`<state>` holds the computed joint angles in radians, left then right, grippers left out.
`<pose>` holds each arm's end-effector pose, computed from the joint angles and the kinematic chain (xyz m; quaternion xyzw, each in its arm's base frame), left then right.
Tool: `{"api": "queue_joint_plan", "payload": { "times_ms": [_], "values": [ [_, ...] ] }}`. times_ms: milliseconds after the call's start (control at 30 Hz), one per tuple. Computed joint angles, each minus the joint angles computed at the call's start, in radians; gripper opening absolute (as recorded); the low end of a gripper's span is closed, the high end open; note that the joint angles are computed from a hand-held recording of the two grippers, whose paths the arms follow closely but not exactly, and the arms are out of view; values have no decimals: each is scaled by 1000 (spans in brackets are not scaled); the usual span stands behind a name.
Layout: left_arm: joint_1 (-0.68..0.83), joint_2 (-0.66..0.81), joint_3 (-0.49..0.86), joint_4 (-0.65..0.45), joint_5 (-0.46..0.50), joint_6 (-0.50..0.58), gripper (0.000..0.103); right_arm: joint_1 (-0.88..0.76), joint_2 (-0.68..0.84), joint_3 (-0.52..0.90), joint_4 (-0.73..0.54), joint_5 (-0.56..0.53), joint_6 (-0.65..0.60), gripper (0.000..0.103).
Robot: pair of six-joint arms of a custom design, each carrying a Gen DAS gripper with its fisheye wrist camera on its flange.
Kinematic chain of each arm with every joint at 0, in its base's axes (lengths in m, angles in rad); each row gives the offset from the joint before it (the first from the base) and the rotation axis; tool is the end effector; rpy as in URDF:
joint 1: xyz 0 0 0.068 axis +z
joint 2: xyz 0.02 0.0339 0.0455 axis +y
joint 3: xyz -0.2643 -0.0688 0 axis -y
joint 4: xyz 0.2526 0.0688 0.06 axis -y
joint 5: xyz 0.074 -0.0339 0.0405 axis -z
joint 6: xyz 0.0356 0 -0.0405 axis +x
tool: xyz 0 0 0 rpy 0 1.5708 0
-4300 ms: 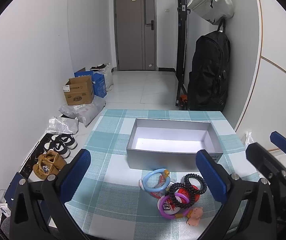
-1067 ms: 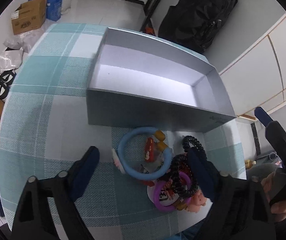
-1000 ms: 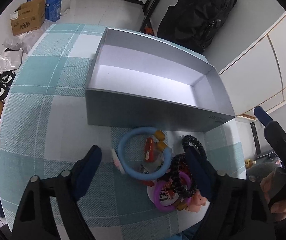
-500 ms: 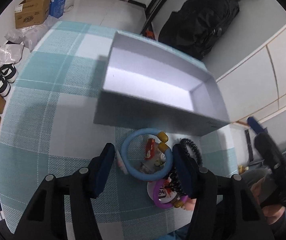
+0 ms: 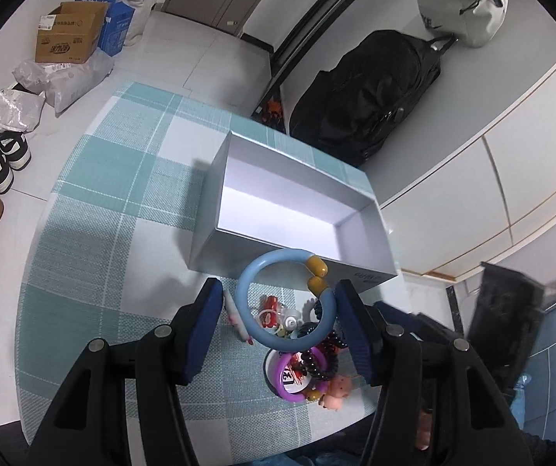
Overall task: Organize jewelry
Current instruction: 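Grasp the light-blue bangle with the left tool while the right tool grasps a black coil hair tie, then carry both items into the grey box and open both tools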
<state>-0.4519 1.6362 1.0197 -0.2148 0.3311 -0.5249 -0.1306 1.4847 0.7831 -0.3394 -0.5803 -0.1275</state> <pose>0.3104 -0.1635 0.2006 0.0260 0.9212 -0.3029 0.2427 0.2815 -0.0173 0.1701 -0.0735 0.9249 0.2415 0.2843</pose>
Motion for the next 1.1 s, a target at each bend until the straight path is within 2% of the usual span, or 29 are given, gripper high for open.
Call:
{"api": "queue_joint_plan", "payload": {
  "times_ms": [300, 367, 533, 700, 900, 1100],
  "values": [
    [30, -32, -39, 28, 37, -8, 54, 114, 33, -3, 20, 164, -1, 67],
    [36, -37, -44, 33, 45, -9, 54, 120, 27, -7, 23, 177, 2, 63],
    [39, -39, -46, 36, 50, -7, 54, 110, 30, -2, 23, 191, 12, 48],
    [37, -37, -46, 34, 46, -6, 54, 102, 25, -4, 19, 187, 1, 42],
    [24, -40, -47, 47, 35, -10, 54, 97, -15, -22, 17, 173, -5, 40],
    [17, -53, -55, 69, 29, -15, 54, 78, -137, -68, 18, 126, -24, 40]
  ]
}}
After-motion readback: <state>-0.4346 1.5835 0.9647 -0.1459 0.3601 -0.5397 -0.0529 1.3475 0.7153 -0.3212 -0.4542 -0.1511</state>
